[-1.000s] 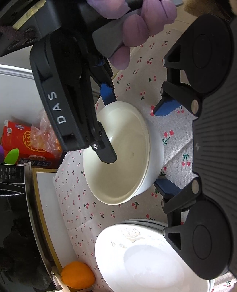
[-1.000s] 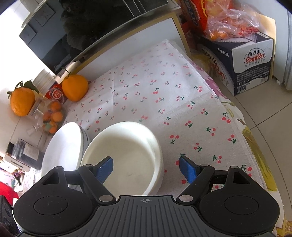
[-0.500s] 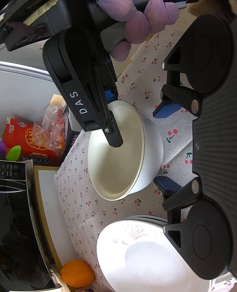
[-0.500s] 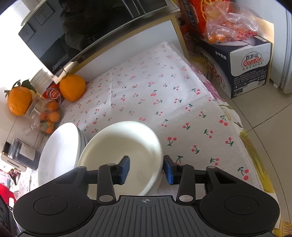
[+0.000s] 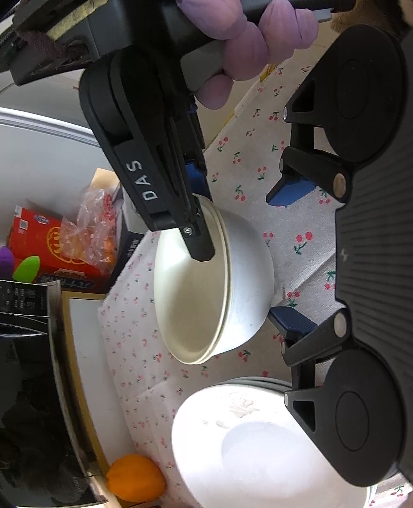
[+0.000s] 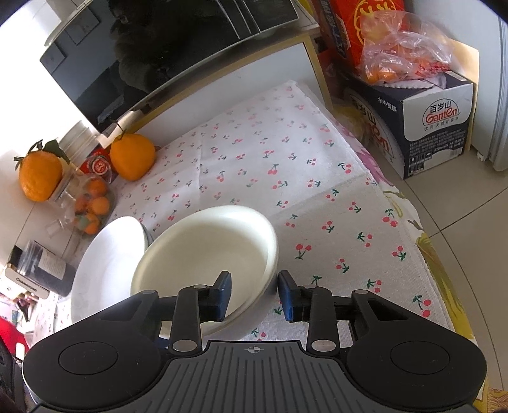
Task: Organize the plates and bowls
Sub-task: 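Lift the bowls with both grippers and carry them over the plate stack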
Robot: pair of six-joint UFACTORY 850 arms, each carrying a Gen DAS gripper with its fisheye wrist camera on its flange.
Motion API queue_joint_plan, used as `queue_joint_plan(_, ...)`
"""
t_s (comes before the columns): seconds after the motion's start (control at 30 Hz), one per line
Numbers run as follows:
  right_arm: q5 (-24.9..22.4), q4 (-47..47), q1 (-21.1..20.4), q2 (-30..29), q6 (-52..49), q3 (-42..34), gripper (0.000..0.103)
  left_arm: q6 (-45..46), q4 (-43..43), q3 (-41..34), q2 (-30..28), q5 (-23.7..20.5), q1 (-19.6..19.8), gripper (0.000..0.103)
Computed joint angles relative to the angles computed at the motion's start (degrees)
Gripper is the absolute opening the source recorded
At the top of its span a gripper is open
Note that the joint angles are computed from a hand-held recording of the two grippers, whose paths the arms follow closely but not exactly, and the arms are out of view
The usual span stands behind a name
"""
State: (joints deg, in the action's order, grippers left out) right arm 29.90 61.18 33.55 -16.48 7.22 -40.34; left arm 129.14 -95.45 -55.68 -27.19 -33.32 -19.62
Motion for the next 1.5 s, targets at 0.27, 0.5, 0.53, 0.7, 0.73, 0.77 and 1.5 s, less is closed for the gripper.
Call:
queue_joint_plan(0.27,-0.4,2.99,-0.14,-0.14,-2.83,-0.42,0.021,-0.93,0.04,-0.36,-0.59,-0.57,0.06,0.074)
queue_joint_plan(0.5,-0.05,1.77,-0.38,1.01,-1.42,0.95,0.014,-2.31,0.57,-0.74,-1.05,-1.14,0.06,0.074)
queue_joint_plan(0.53,0.09,1.61,-0.31,1.21,-1.25,1.14,0.014,-2.43,0.5,-0.77,-1.01,-1.27,0.08,0.074)
queue_joint_plan(0.7,1.06,2.36,0.11,2.02,-2.35,1.55,0.014,-1.57,-0.82,-0.75,-0.83,-1.95,0.04,0.074)
queue_joint_plan(0.73,1.27,2.42,0.19,2.25,-2.38,1.65,0.014,0.74,-2.79,-0.48,-0.81,-2.59,0.15,0.074)
queue_joint_plan(0.77,1.46,2.32,0.25,2.41,-2.21,1.75,0.014,0.83,-2.89,-0.45,-0.74,-2.76,0.2,0.074)
queue_joint_plan(1.5,1.75,-0.21,0.67,2.04,0.46,-2.44,0.014,-2.57,-3.3,0.65,2.24,-4.8,4.7,0.071)
